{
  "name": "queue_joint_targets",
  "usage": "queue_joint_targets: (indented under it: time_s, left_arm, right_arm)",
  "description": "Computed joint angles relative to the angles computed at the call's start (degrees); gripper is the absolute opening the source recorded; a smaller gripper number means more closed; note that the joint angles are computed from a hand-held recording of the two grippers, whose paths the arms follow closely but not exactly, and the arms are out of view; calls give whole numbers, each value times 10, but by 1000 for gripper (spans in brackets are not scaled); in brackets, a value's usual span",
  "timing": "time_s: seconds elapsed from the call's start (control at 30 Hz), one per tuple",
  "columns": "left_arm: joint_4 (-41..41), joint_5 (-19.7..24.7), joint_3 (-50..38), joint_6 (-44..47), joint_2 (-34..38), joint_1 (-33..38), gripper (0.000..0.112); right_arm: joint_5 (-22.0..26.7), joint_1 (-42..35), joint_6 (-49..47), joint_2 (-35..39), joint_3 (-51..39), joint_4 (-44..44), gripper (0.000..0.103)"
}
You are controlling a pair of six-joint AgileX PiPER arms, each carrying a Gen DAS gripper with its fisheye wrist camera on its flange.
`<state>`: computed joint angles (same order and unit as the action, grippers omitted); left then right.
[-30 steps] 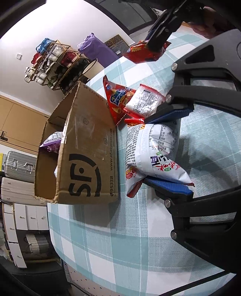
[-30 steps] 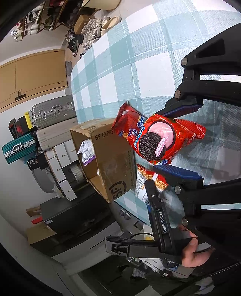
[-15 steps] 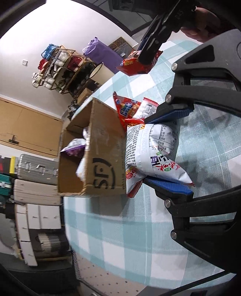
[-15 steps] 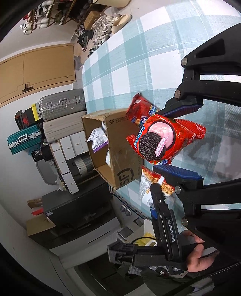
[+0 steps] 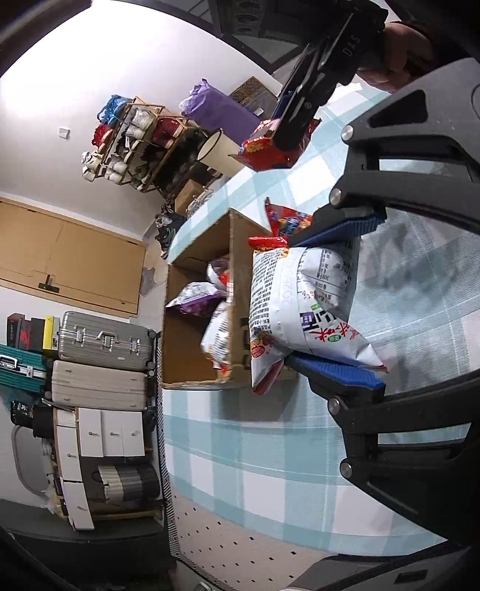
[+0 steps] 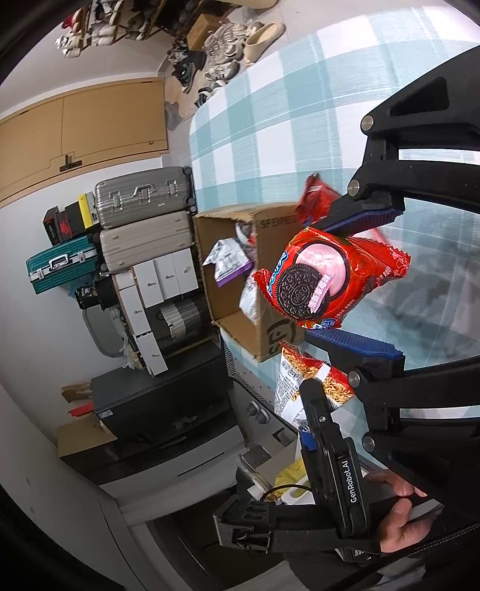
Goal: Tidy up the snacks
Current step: 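Lift and carry the white bag and red Oreo pack toward the SF box, then open both tools to drop the white bag and Oreo pack into the box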
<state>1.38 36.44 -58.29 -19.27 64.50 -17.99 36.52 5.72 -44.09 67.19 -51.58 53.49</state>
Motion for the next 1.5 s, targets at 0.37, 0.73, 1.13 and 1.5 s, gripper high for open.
queue_joint_targets:
  time_s: [0.37, 0.73, 1.13, 1.5]
  left_arm:
    - [-64, 54, -119, 97, 47, 52, 53]
    - [-123, 130, -305, 174, 171, 100, 53]
    - [-142, 208, -549, 194, 369, 126, 53]
    - [-144, 236, -686, 198, 498, 132, 54]
  right_arm:
    - [12, 12, 25, 65, -102, -20, 49]
    - [38, 28, 62, 172, -250, -62, 49]
    - [74, 33, 108, 302, -414, -101, 49]
    - [87, 41, 131, 393, -506, -128, 49]
